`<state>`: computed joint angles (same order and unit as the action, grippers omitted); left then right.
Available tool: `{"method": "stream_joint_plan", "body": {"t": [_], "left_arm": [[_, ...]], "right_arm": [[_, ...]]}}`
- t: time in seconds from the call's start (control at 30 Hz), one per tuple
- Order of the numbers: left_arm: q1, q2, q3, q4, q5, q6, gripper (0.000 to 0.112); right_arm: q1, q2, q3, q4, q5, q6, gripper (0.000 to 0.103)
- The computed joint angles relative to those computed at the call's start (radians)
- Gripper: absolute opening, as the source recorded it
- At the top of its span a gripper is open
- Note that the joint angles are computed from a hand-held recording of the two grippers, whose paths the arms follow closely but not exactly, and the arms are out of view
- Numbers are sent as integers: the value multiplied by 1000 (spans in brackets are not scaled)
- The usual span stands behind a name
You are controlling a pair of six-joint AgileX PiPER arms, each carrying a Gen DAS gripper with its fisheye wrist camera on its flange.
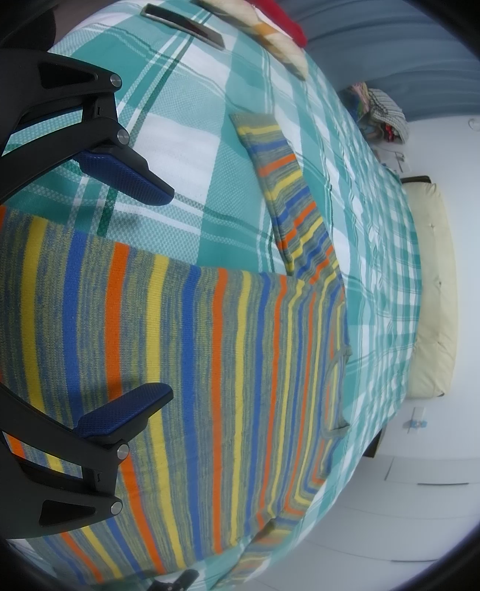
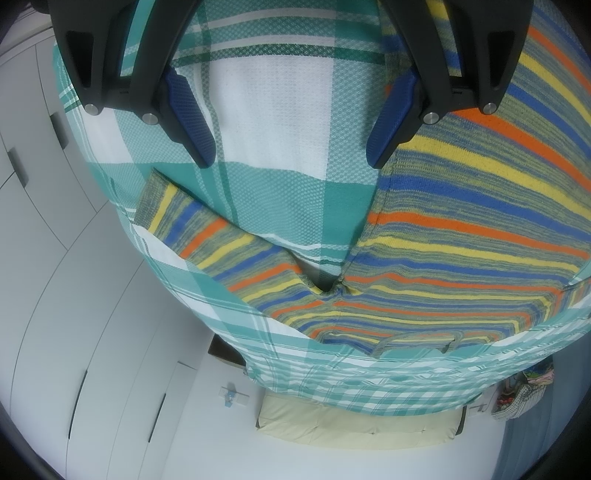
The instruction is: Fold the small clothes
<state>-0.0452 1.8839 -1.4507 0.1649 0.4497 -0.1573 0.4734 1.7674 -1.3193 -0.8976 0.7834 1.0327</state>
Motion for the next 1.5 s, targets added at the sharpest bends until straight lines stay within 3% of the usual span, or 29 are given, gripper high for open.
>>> {"method": "stream_joint_plan", "body": {"t": [0.77,0.9,1.03,1.07,1.2,1.3,1.33,1.5], "left_arm": [[0,-7,3,1,-1,2,98],[18,-20,5,-39,-2,31,97],[48,-23,-6,-118,5,78,98],[53,-22,-10,-134,8,86,98],[55,-13,-21,-146,19,85,98],[43,-3,-22,-98,17,52,98],[37,-3,-19,-79,18,37,98],[32,9,-26,-49,31,13,98]], "right_arm": [[-31,-14,0,59,-24,-33,83],[-206,-52,-59,432,-117,-402,83],[-518,-46,-132,832,-187,-737,83],[-600,-22,-171,932,-171,-787,83],[-850,156,-374,1332,61,-969,82],[-944,247,-391,1632,169,-1128,78],[-955,268,-387,1701,193,-1165,72],[-930,298,-404,1714,202,-1158,59]]}}
